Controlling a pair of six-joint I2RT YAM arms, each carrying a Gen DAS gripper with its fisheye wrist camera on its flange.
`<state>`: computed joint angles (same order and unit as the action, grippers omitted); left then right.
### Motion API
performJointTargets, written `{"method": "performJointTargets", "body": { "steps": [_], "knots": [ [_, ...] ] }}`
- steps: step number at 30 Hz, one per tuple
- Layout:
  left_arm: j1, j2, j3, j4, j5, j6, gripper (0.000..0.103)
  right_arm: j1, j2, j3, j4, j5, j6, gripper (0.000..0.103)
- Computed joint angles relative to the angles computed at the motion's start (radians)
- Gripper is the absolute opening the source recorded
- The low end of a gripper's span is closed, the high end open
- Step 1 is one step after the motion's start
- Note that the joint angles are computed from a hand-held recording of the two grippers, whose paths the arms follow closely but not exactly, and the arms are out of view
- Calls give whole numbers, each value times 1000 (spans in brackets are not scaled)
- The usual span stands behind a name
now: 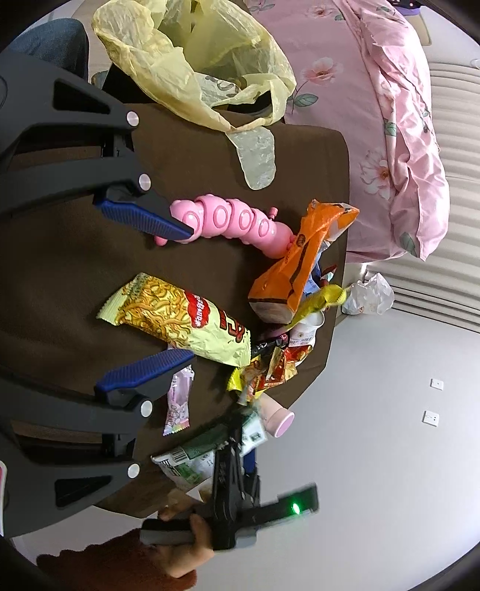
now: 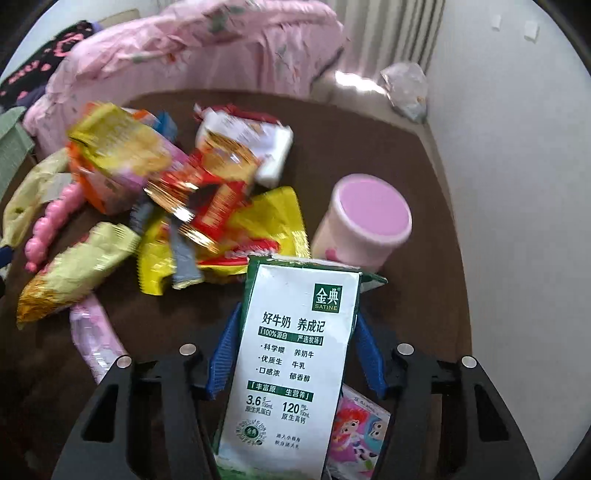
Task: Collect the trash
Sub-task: 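Carry the chip bag and milk carton to the bin and release both inside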
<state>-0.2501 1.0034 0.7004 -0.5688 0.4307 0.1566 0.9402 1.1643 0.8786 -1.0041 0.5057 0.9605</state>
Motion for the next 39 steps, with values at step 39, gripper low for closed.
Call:
{"method": "performJointTargets", "body": {
  "steps": [39],
  "knots": [
    [424,-171,126,-104,97,120,27,535,93,382,-237,618,278,53]
  ]
}}
